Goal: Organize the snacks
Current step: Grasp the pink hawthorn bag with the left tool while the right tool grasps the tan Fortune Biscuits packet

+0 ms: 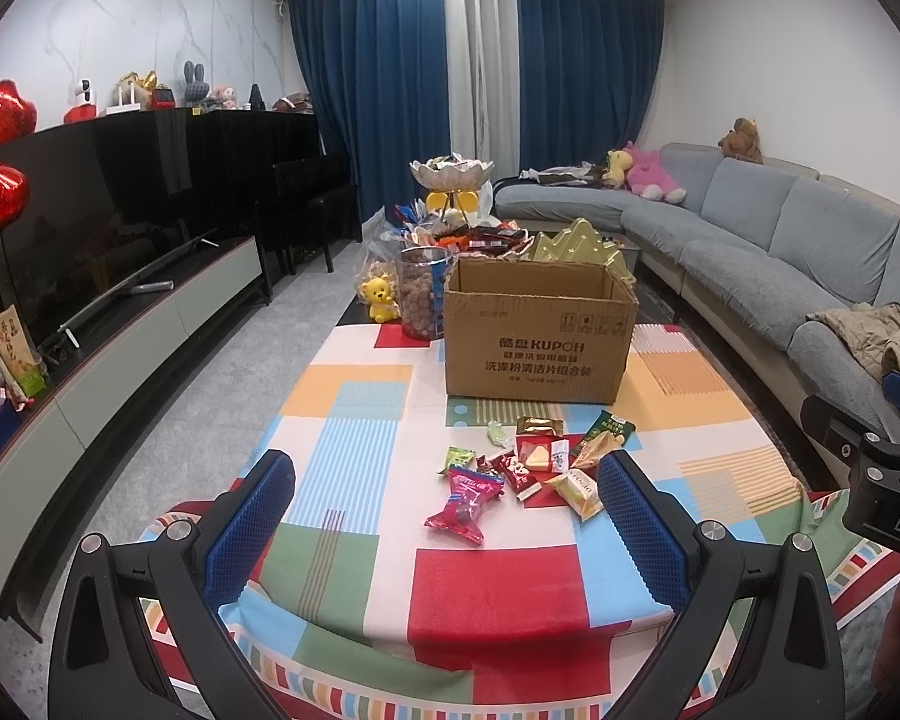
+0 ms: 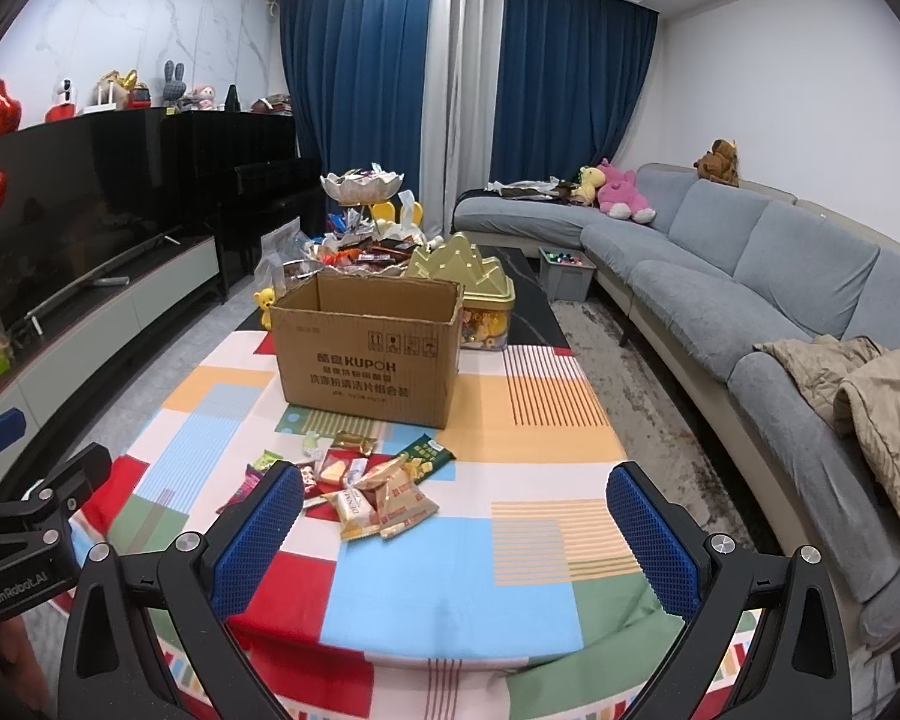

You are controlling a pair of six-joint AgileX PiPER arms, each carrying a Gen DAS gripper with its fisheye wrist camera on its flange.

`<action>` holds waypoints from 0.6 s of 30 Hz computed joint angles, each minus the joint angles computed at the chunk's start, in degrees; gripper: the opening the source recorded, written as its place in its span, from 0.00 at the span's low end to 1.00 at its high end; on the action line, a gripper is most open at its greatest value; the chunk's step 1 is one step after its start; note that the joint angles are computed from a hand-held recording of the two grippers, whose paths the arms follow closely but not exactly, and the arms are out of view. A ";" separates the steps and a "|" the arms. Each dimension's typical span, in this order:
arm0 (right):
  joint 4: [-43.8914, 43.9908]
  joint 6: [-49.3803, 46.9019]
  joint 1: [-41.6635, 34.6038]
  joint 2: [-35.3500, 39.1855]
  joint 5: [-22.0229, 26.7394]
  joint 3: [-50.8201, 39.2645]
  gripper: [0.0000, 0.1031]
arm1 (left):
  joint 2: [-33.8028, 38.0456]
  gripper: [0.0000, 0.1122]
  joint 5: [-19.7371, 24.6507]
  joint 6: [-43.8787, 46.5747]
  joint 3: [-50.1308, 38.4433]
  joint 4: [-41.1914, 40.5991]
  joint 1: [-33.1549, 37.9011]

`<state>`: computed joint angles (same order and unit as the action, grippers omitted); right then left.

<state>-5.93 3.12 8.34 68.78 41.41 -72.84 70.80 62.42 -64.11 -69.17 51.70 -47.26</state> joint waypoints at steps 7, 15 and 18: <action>-0.66 0.56 0.48 0.94 -0.53 0.21 0.99 | 1.61 0.91 -2.88 1.47 0.02 -1.65 3.26; -2.32 1.73 1.18 3.26 -1.62 -0.64 0.99 | 2.40 0.91 -4.43 3.40 -0.84 -2.85 5.08; -2.77 2.07 1.31 4.47 -1.90 -1.19 0.99 | 3.44 0.91 -5.27 5.09 -1.90 -4.42 6.69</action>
